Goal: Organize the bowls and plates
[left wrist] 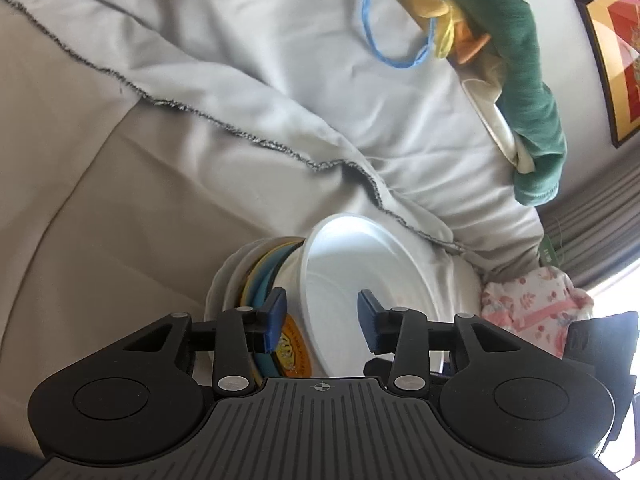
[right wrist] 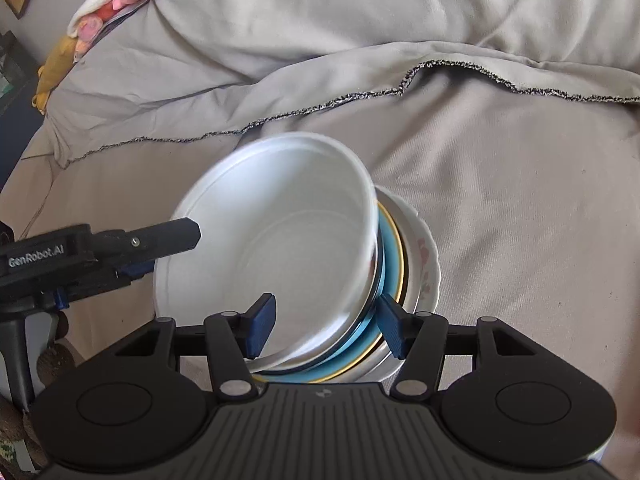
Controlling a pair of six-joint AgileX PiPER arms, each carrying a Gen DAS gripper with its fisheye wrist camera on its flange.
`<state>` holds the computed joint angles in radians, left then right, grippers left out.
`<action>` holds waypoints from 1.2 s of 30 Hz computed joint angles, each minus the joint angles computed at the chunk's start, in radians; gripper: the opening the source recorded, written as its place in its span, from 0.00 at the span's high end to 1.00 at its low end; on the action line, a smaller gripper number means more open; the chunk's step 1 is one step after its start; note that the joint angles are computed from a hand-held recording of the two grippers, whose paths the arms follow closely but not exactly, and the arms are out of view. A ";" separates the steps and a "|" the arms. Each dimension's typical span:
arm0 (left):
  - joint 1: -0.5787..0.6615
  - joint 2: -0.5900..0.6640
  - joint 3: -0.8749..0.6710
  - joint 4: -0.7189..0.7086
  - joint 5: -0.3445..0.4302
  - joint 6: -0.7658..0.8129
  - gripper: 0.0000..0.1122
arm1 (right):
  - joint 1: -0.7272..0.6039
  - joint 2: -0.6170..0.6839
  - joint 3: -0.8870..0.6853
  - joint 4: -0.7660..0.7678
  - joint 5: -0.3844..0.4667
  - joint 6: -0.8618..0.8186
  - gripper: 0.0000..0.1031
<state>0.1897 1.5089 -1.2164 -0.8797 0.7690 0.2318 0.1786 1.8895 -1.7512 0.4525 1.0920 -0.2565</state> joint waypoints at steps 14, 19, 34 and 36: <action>0.038 -0.010 0.024 -0.047 0.024 0.002 0.69 | 0.013 -0.042 -0.011 0.014 -0.080 0.022 0.44; 0.019 -0.017 0.024 -0.012 0.012 -0.017 0.69 | 0.013 -0.059 0.015 0.005 -0.070 0.001 0.44; -0.162 -0.175 -0.036 0.445 -0.127 -0.453 0.71 | -0.121 -0.201 0.173 0.110 -0.107 -0.147 0.44; -0.233 -0.164 -0.079 0.510 -0.135 -0.504 0.71 | -0.184 -0.235 0.208 0.120 -0.124 -0.175 0.43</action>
<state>-0.0428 1.3453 -1.2952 -0.3696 0.6343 -0.2727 -0.0051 1.6543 -1.5430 0.5725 0.9684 -0.4318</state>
